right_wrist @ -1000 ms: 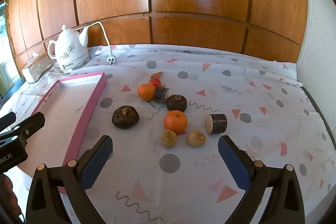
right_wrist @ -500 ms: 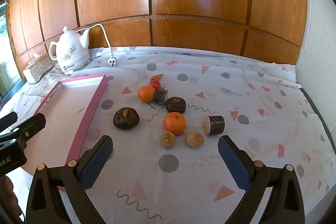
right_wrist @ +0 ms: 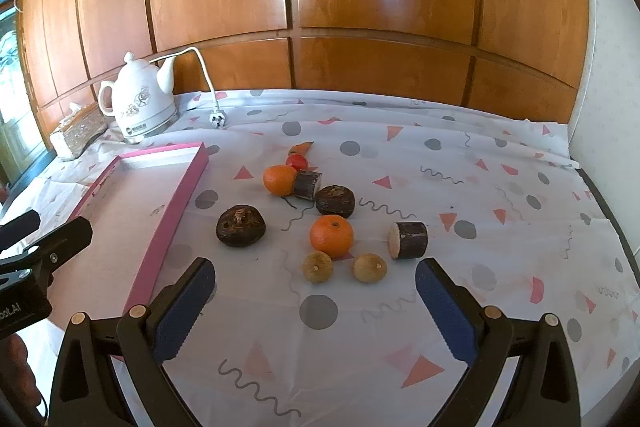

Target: Organize fruits

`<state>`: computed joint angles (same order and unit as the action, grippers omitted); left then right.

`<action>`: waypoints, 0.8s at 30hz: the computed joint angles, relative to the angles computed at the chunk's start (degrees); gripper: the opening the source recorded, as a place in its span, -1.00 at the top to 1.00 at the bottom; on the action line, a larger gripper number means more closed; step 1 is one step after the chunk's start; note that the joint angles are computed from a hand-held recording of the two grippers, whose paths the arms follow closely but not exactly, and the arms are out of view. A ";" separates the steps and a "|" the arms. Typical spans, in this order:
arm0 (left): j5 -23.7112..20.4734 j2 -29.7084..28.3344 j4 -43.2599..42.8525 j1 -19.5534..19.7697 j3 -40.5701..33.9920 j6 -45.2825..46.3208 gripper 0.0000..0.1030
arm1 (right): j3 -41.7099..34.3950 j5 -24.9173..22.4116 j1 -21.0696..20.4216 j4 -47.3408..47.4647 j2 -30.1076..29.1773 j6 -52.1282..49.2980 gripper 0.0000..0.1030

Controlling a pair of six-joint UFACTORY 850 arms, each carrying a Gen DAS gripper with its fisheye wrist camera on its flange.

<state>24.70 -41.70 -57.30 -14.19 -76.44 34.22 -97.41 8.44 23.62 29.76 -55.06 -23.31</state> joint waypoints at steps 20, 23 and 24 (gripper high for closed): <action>-7.44 -2.37 8.36 0.26 -3.55 -4.09 -0.99 | -2.60 -4.69 -2.70 3.96 -1.95 -2.28 -0.66; -10.86 -3.29 12.12 0.58 -5.30 -6.65 -0.99 | -3.01 -5.07 -3.18 6.17 -2.27 -4.33 -0.58; -12.00 -3.67 13.31 0.67 -6.00 -7.68 -0.99 | -3.20 -5.37 -3.35 6.21 -2.38 -4.31 -0.55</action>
